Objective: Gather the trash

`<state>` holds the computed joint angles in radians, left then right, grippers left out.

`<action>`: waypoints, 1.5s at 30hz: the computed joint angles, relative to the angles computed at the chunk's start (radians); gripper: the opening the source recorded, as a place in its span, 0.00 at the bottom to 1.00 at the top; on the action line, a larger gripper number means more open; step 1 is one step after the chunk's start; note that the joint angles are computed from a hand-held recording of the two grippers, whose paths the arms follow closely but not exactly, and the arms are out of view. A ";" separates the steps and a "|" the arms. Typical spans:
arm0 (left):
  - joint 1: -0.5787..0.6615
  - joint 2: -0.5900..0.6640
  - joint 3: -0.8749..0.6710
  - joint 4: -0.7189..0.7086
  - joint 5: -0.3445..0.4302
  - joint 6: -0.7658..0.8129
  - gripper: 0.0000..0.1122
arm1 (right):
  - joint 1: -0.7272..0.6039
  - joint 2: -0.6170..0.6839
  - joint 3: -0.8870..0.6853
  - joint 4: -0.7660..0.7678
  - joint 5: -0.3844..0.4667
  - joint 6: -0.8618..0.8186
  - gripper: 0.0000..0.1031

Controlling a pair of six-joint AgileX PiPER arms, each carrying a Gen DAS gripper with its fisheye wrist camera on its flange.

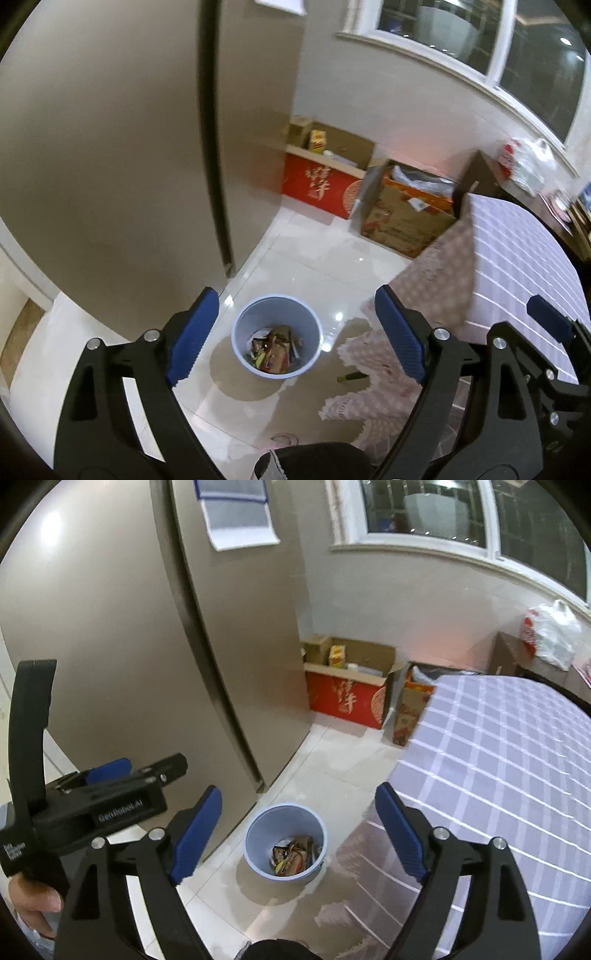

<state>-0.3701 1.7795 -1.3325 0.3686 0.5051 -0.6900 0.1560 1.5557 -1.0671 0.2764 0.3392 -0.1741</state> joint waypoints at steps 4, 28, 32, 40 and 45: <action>-0.104 -0.086 0.023 0.134 0.057 -0.115 0.77 | -0.046 -0.135 0.072 -0.011 0.027 -0.006 0.84; -0.602 -0.480 0.089 0.620 0.489 -0.480 0.82 | -0.091 -0.744 0.136 -0.338 0.247 0.254 0.92; -0.649 -0.515 0.096 0.671 0.520 -0.518 0.82 | -0.029 -0.793 0.128 -0.465 0.274 0.360 0.93; -0.771 -0.525 0.091 0.781 0.624 -0.592 0.83 | -0.003 -0.868 0.115 -0.523 0.302 0.388 0.94; -0.816 -0.520 0.082 0.806 0.647 -0.597 0.83 | -0.004 -0.894 0.122 -0.541 0.305 0.389 0.94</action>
<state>-1.1861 1.2593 -1.2504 1.1745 1.1524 -1.2866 0.1519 0.6618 -0.9449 -0.2645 0.6439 0.2153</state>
